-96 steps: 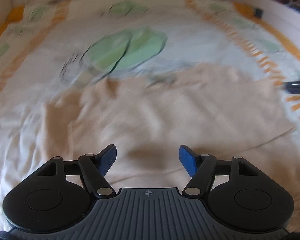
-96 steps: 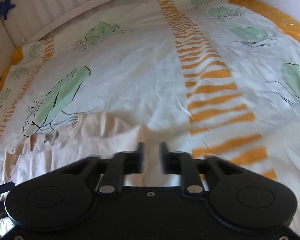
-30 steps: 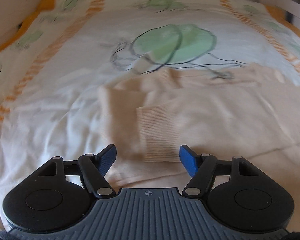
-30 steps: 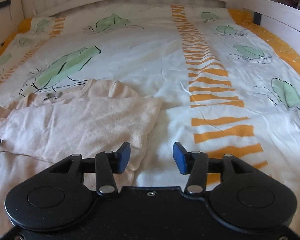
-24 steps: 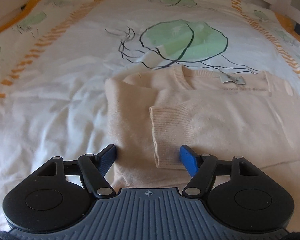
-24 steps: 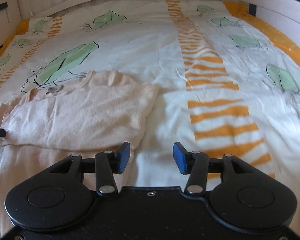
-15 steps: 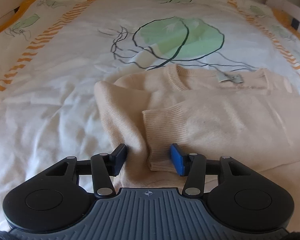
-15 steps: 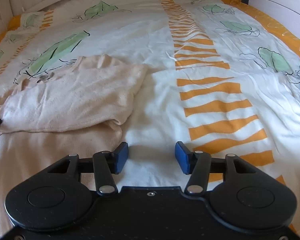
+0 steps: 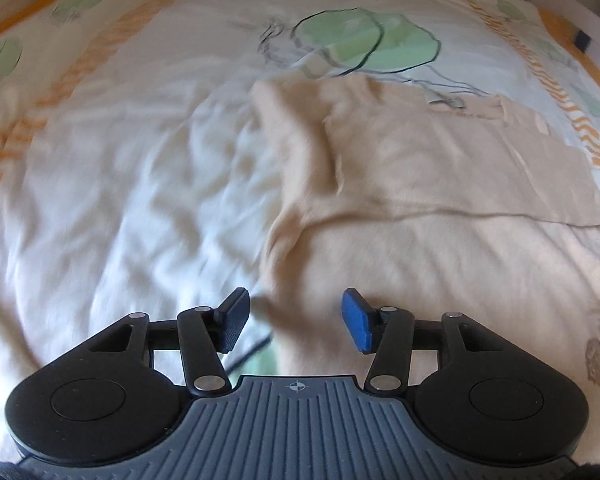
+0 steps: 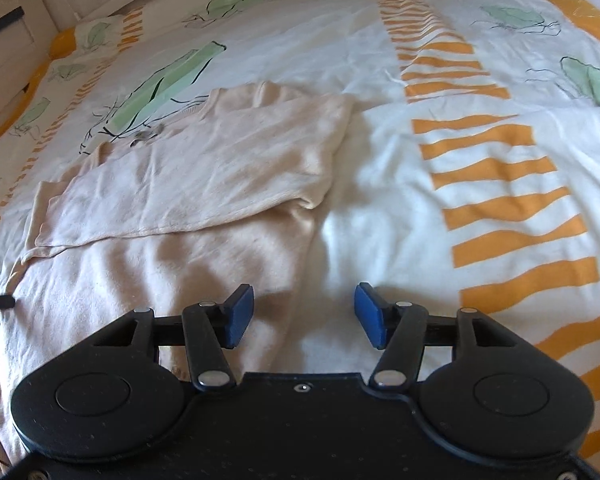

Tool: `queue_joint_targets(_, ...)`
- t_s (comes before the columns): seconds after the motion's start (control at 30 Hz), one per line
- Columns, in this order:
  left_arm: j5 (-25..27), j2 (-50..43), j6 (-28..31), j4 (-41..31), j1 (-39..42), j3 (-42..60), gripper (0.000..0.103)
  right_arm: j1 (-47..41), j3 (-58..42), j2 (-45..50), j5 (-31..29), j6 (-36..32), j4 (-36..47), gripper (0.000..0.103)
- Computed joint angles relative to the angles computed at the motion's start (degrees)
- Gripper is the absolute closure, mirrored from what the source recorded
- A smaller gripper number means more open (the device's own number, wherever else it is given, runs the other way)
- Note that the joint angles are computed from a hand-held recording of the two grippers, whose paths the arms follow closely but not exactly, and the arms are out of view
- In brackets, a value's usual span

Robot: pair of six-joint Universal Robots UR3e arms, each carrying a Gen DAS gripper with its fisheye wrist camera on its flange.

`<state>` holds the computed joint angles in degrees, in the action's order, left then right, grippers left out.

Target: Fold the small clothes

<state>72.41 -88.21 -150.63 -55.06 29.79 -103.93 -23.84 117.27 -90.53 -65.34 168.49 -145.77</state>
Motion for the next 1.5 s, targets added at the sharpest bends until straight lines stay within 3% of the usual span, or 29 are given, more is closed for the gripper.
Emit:
queue_joint_targets(0.07, -0.82, 0.57, 0.18, -1.82, 1.76, -0.61, 0.052, 0.47, -0.82, 0.85, 0.05, 0.66, 0.27, 0.04)
queue_joint_targets(0.13, -1.8, 0.88, 0.12, -2.12, 2.76, -1.16, 0.051, 0.49, -1.84, 1.31, 1.11, 0.74, 1.52, 0.05)
queue_joint_targets(0.17, -2.12, 0.96, 0.06, -1.9, 2.96, -1.44, 0.05, 0.51, -2.76, 1.64, 1.94, 0.18, 3.17, 0.079)
queue_joint_targets(0.2, -2.24, 0.98, 0.06, -1.67, 2.93, -1.66, 0.049, 0.65, -3.84, 2.03, 2.59, -0.39, 5.28, 0.092)
queue_joint_targets(0.3, -1.85, 0.6, 0.37, 0.02, 2.24, -2.37, 0.046, 3.46, -4.92, 2.47, -1.51, -1.68, 3.6, 0.095)
queue_joint_targets(0.4, -1.58, 0.8, 1.5, 1.5, 1.96, -3.46, 0.045, 7.66, -4.9, 3.79, -11.77, -2.28, -3.14, 0.096)
queue_joint_targets(0.47, -2.11, 0.93, 2.09, 1.71, 2.44, -4.05, 0.044, 6.42, -5.47, 4.54, -10.31, -1.68, -1.99, 0.096)
queue_joint_targets(0.53, -2.31, 0.93, 2.41, 1.54, 2.63, -4.11, 0.044, 6.6, -4.9, 4.65, -10.55, -1.54, -3.01, 0.095)
queue_joint_targets(0.63, -1.38, 1.8, 3.49, 0.03, 2.28, -3.91, 0.042, 6.03, -4.31, 2.56, -9.25, -2.61, -1.12, 0.083)
queue_joint_targets(0.7, -0.85, 3.12, 5.34, -1.59, 2.21, -4.33, 0.041, 4.28, -3.86, 0.19, -7.28, -2.8, 2.15, 0.067)
queue_joint_targets(0.9, -0.71, 8.54, 10.86, -9.09, 3.81, -5.94, 0.039, -2.88, -3.24, -7.97, -1.8, -5.68, 18.74, 0.061)
queue_joint_targets(0.97, -0.86, 10.51, 12.84, -11.96, 4.66, -6.53, 0.038, -5.0, -3.48, -10.8, -0.91, -6.55, 25.4, 0.055)
queue_joint_targets(1.13, -1.02, 14.94, 17.93, -20.5, 7.19, -7.19, 0.035, -8.8, -3.93, -16.98, -0.47, -10.26, 39.24, 0.054)
queue_joint_targets(1.3, -1.26, 19.33, 21.54, -25.91, 9.79, -9.0, 0.035, -10.68, -2.46, -22.41, -1.69, -13.26, 47.48, 0.044)
queue_joint_targets(1.5, -1.71, 21.17, 22.44, -28.46, 11.29, -9.27, 0.035, -8.18, -0.27, -27.14, -3.45, -15.34, 48.36, 0.038)
